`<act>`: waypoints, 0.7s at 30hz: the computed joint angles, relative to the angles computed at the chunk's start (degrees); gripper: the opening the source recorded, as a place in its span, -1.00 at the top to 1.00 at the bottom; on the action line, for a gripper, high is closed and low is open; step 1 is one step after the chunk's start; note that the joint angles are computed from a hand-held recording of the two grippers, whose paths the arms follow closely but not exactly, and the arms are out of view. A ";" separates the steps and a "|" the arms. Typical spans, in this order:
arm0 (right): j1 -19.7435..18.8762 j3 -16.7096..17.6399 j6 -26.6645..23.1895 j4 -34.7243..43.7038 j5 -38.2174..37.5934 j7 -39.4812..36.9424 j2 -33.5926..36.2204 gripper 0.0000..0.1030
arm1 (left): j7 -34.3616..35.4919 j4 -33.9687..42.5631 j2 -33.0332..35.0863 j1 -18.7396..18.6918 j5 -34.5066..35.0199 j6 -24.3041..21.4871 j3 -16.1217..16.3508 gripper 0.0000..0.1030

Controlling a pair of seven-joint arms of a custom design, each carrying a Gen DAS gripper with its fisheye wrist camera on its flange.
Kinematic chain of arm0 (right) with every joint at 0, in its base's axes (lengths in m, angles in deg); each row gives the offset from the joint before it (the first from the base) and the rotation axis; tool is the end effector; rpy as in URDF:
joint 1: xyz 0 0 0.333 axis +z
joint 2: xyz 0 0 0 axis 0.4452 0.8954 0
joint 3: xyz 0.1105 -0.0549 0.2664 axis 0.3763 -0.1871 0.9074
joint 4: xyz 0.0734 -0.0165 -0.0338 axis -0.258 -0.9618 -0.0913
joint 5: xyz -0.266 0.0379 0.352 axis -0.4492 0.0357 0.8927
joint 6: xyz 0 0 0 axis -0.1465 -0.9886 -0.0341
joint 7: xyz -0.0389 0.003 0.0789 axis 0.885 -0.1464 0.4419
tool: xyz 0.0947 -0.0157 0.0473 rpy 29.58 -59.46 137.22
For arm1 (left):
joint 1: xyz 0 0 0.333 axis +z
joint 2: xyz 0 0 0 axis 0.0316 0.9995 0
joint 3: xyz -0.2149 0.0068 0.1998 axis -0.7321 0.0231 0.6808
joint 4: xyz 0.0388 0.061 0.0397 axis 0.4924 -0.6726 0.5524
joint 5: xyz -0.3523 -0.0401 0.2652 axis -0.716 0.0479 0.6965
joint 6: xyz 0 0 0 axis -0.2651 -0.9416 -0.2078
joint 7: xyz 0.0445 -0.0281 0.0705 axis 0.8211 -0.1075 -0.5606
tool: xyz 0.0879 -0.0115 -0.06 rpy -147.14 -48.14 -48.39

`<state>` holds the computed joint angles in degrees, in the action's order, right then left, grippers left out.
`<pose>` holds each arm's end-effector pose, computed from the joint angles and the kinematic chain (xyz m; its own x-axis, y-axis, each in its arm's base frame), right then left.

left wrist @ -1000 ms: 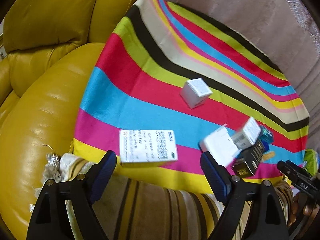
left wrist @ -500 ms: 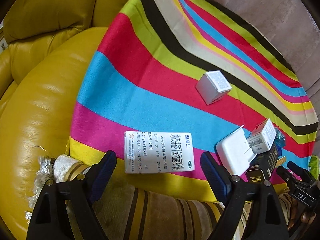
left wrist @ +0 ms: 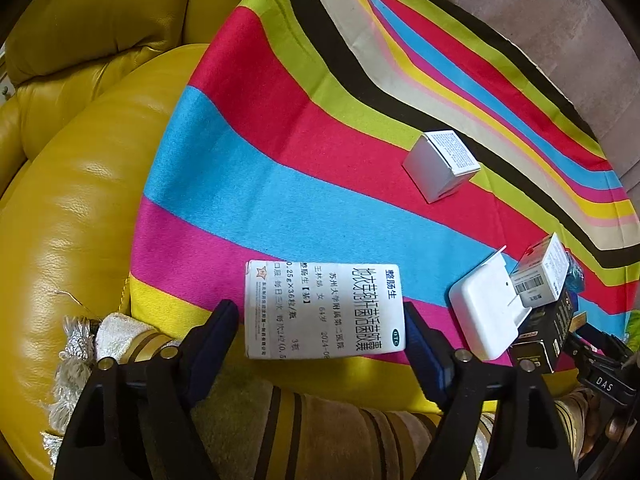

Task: Organize rigid objects
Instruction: 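Grasp the long beige box with right while left grasps a text-printed white box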

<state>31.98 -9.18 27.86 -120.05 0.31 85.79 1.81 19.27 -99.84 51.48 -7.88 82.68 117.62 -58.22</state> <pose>0.7588 0.1162 0.5277 0.4810 -0.8767 -0.0086 -0.8083 -0.4397 -0.3916 0.6344 -0.2068 0.5127 0.5090 -0.8417 0.1800 -0.7479 -0.5360 -0.3916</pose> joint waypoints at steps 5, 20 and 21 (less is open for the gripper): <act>-0.15 0.11 0.82 -0.72 0.33 -0.15 -0.27 -0.62 | 0.17 -0.67 -0.61 0.17 -0.01 0.28 0.04 -0.44; -0.23 -0.04 8.39 -8.95 0.90 0.07 -5.61 -0.62 | -4.16 -4.38 -4.03 0.05 5.22 2.97 -1.13 -0.43; -0.31 -0.07 8.83 -9.50 1.06 -0.04 -6.07 -0.62 | -4.75 -4.79 -4.64 -0.11 6.05 2.72 -1.39 -0.43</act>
<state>31.67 -9.25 36.69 -129.54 1.37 85.76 -4.26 14.52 -104.63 46.84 -7.99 88.73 120.34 -59.61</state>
